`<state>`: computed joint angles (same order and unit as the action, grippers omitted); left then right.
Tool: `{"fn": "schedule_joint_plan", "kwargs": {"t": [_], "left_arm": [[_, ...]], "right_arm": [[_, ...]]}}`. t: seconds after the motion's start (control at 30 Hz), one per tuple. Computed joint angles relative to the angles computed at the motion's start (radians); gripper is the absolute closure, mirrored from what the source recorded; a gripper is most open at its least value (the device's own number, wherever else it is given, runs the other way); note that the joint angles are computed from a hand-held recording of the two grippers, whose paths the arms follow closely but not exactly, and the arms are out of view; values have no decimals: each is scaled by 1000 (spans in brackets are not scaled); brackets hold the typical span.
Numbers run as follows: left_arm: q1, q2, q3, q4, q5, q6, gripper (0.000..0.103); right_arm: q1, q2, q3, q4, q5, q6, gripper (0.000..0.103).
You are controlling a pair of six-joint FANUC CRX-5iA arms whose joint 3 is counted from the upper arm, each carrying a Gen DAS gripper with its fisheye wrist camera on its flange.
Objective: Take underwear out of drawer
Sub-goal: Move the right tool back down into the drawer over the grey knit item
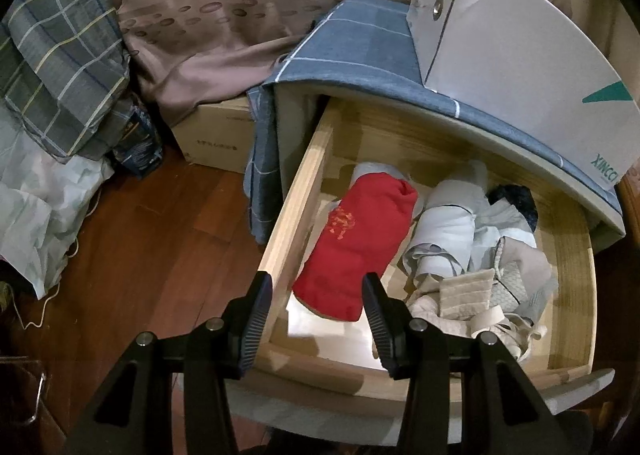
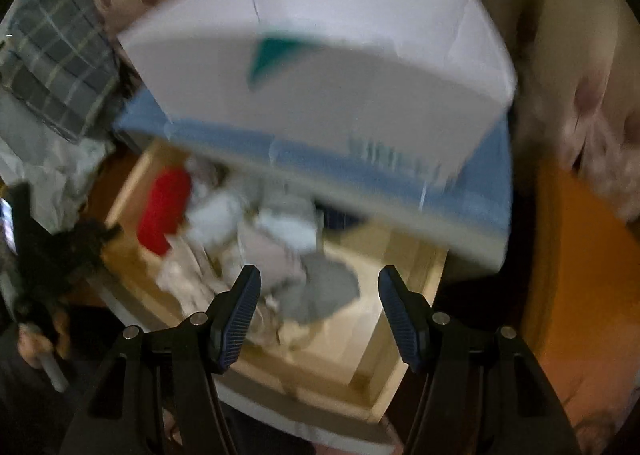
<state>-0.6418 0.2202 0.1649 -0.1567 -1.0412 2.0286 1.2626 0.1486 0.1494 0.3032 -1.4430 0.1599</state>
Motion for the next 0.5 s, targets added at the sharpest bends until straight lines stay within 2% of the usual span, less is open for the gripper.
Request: {"fn": "schedule_joint_plan", "kwargs": {"t": [0.17,0.43,0.47,0.5], "left_arm": [[3,-3,-5,6,3,-6,56],[9,-5,-13,23,11,-15,56],[10,-6,-15,27,13,-18,56],[9,-4,-13,27,13,-18,56]], "right_arm": [[-33,24,-41,-120,53,-28,45],[-97,108,-52,-216,90,14,44],[-104,114,-55,-222,98,20,43],[-112,121,-55,-229,104,29,38]]}}
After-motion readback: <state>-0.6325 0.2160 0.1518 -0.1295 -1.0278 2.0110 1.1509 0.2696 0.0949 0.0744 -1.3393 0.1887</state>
